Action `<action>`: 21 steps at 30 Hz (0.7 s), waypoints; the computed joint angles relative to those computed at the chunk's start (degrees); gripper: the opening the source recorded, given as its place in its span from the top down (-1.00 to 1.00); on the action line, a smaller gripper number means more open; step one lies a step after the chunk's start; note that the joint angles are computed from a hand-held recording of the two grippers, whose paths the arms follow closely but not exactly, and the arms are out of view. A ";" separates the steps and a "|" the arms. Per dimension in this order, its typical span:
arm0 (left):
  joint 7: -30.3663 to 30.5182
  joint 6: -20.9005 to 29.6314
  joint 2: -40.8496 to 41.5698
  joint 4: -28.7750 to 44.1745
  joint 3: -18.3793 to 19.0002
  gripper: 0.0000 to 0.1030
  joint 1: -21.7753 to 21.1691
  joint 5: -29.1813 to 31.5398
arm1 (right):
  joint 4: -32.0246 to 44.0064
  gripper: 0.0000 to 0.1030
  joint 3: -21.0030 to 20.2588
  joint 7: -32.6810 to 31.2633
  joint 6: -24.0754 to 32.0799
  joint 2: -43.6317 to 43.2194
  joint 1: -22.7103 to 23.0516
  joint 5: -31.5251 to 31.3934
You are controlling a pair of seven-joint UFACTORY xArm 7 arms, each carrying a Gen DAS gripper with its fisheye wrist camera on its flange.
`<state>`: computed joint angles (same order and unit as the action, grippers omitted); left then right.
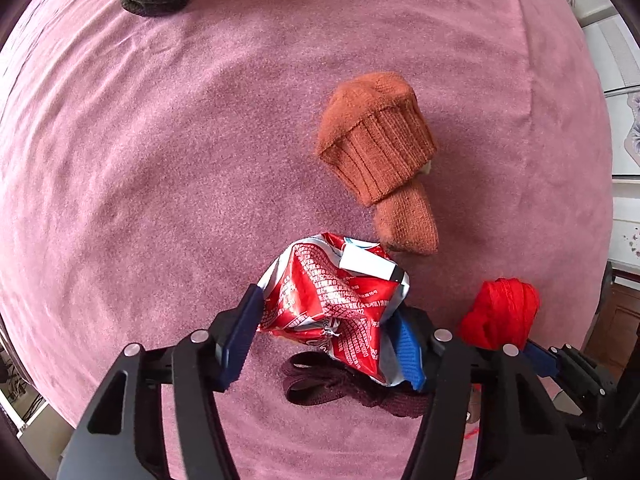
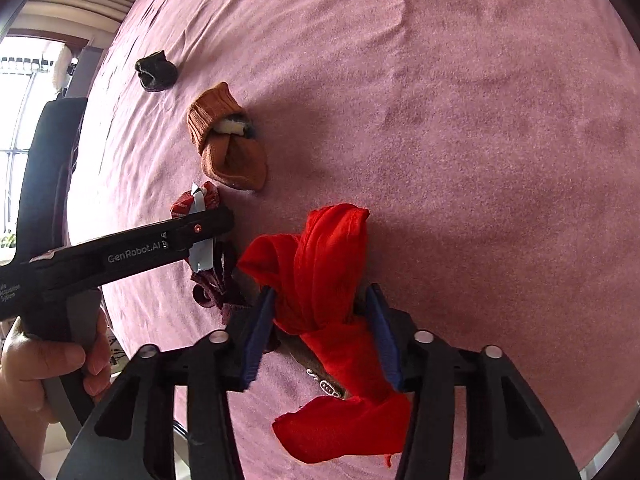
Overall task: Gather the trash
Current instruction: 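Grasp the red-white snack wrapper with the left tool while the right tool grasps the red cloth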
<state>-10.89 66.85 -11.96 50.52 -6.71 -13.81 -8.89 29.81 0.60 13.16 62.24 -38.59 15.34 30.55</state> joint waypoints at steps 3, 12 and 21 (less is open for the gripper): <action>-0.77 0.62 -1.13 -0.23 -0.16 0.07 -0.11 0.30 | -0.16 0.68 -0.26 -0.46 -0.24 -1.07 -0.06 -0.04; -2.66 2.25 -9.84 -2.44 0.80 0.38 0.25 -2.24 | 0.58 0.76 -1.43 1.41 1.68 -8.01 -1.81 -1.42; 0.02 9.30 -18.41 -0.69 -0.37 0.37 -2.41 -4.59 | 0.97 0.76 -1.36 7.82 8.83 -20.73 -4.14 -4.04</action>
